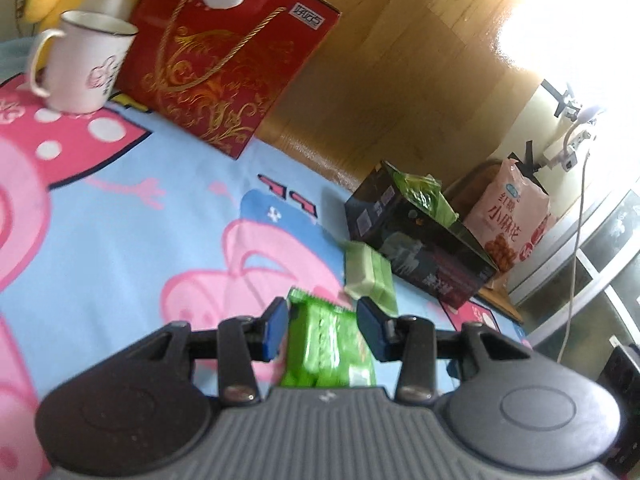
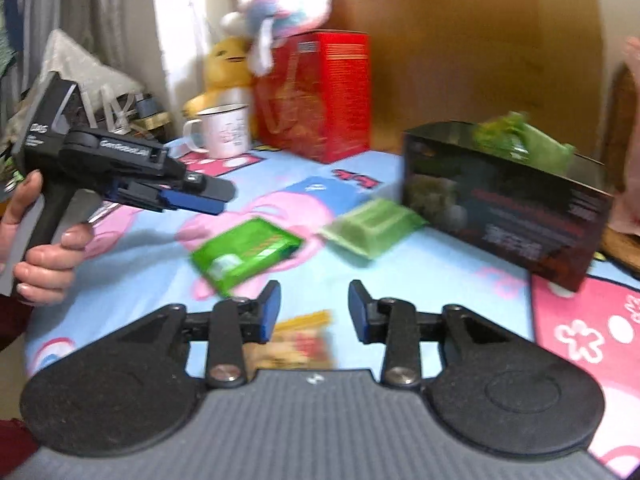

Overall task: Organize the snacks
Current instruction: 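Grasp the green biscuit pack and carry it toward the black box, then open the left gripper to drop the biscuit pack into the box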

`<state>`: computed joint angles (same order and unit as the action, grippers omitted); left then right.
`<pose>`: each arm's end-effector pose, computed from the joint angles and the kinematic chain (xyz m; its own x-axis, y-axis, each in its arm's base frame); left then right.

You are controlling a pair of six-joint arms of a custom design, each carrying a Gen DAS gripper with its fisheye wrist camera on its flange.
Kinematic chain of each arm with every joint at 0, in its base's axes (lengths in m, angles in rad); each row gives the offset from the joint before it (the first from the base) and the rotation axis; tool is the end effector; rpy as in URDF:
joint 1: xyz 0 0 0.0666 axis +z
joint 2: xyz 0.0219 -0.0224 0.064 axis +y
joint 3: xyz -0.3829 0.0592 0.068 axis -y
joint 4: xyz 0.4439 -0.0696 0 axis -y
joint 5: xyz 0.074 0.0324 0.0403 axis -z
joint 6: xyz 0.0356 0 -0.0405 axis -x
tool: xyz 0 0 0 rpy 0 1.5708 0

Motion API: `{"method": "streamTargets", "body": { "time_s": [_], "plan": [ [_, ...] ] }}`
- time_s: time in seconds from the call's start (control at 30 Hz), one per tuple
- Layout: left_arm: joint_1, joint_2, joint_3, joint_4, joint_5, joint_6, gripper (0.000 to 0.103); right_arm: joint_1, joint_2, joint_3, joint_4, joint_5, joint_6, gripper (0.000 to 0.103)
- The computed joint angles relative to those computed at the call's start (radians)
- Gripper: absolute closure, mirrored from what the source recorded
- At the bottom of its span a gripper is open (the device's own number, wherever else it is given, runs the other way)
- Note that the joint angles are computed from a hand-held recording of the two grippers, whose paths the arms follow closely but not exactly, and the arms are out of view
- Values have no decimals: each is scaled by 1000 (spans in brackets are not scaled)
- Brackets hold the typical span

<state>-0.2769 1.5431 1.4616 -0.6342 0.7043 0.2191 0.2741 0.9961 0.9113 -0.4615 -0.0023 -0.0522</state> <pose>0.5687 -0.1860 0.4126 -0.7635 0.0448 -0.6442 0.5249 0.6241 -0.5787 0.3916 0.1098 0.3942 -0.5137 -0.0902 -0.8532 -0.2461 0.9682 0.0458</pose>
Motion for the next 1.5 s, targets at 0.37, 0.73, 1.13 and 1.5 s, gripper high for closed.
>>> {"method": "streamTargets", "body": {
  "time_s": [0.37, 0.73, 1.13, 1.5],
  "plan": [
    [-24, 21, -8, -54, 20, -50, 70, 86, 213, 156, -64, 42, 12, 54],
    [-73, -10, -20, -52, 21, -51, 70, 108, 109, 58, 17, 184, 48, 70],
    [-206, 124, 237, -45, -5, -64, 70, 10, -11, -29, 220, 317, 69, 70],
    [-313, 404, 636, -123, -226, -46, 64, -172, 171, 142, 210, 283, 120, 65]
  ]
}}
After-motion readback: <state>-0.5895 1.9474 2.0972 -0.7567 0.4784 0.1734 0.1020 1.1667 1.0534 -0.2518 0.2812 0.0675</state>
